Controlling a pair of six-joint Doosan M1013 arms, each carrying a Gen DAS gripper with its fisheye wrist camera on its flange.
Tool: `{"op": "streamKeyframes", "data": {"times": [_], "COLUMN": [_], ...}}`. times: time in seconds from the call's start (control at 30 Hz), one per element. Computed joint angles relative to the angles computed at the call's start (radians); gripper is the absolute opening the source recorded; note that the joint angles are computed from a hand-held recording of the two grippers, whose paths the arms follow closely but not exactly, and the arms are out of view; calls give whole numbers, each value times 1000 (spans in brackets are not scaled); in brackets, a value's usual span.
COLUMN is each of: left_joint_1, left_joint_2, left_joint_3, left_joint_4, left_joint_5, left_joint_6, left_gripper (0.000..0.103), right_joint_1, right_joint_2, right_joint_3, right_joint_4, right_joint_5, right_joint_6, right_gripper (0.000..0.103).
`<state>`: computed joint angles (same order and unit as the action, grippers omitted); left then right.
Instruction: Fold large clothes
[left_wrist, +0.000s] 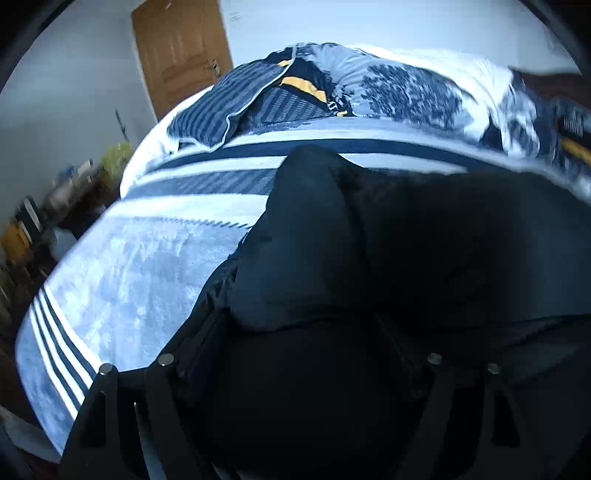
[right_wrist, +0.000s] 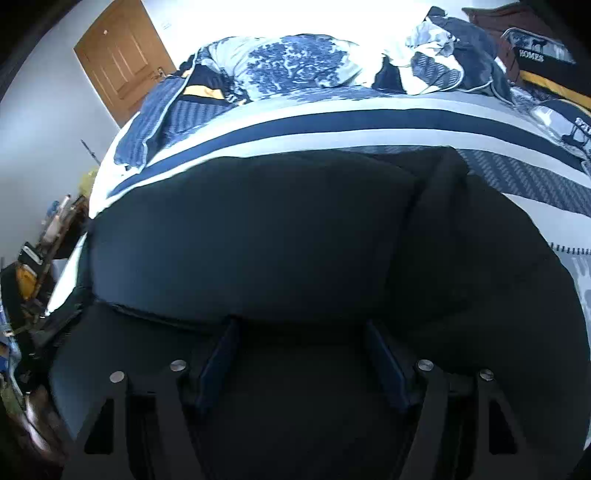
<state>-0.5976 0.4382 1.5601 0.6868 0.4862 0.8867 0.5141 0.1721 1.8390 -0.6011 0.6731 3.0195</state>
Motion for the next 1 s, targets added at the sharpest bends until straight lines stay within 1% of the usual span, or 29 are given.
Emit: {"op": "streamKeyframes", "data": {"times": [0.03,0.07,0.1,0.13,0.17,0.2,0.23,0.27,0.3,0.37,0.43,0.47,0.53,0.57,0.63,0.67,0.7,0.73,0.8,0.87,0.93,1.0], "left_joint_1": [-6,-10,-9,-4,-5,-3,-5,-12,-25,-51,-82,-92,-113,-119,-131,-139,-147,-157,-167,-171,-165,-170], "left_joint_2": [5,4,3,-2,-12,-32,-59,-85,-124,-208,-295,-326,-413,-442,-514,-535,-556,-583,-612,-645,-673,-688], "left_joint_3": [-3,-1,-5,-11,-7,9,32,60,99,174,237,255,301,317,350,356,356,359,357,359,357,349], "left_joint_4": [36,43,9,-64,-110,-142,-121,-55,52,211,303,296,223,204,127,111,78,52,33,-41,-142,-168], "left_joint_5": [9,15,26,39,50,55,46,34,27,5,13,20,17,8,-28,-23,-18,-12,-9,-15,-14,25], "left_joint_6": [-22,-29,-2,58,91,118,107,50,-42,-181,-265,-259,-198,-187,-126,-111,-83,-64,-57,-27,24,30], "left_gripper": [83,83,83,83,83,83,83,83,83,83,83,85,92,96,97,97,97,97,97,97,97,97], "right_joint_1": [4,7,8,3,3,8,12,24,37,82,138,171,234,266,327,365,389,403,447,496,540,568], "right_joint_2": [5,13,16,18,17,12,2,-15,-36,-86,-126,-144,-168,-180,-192,-202,-209,-209,-214,-216,-218,-218], "right_joint_3": [-4,-10,-11,-19,-21,-26,-26,-19,-9,24,29,28,20,15,-1,-9,-15,-31,-62,-94,-120,-144], "right_joint_4": [-21,-41,-41,-23,-7,8,15,22,20,7,12,7,4,2,-26,-47,-58,-65,-92,-122,-155,-175], "right_joint_5": [17,37,50,57,69,107,128,148,145,145,183,207,257,277,317,355,386,416,490,577,644,689], "right_joint_6": [6,6,-1,-18,-23,-15,-4,29,70,165,217,241,283,302,342,362,375,375,382,409,450,470], "right_gripper": [72,72,72,72,72,73,74,74,74,74,75,75,77,77,77,77,78,78,78,78,78,78]}}
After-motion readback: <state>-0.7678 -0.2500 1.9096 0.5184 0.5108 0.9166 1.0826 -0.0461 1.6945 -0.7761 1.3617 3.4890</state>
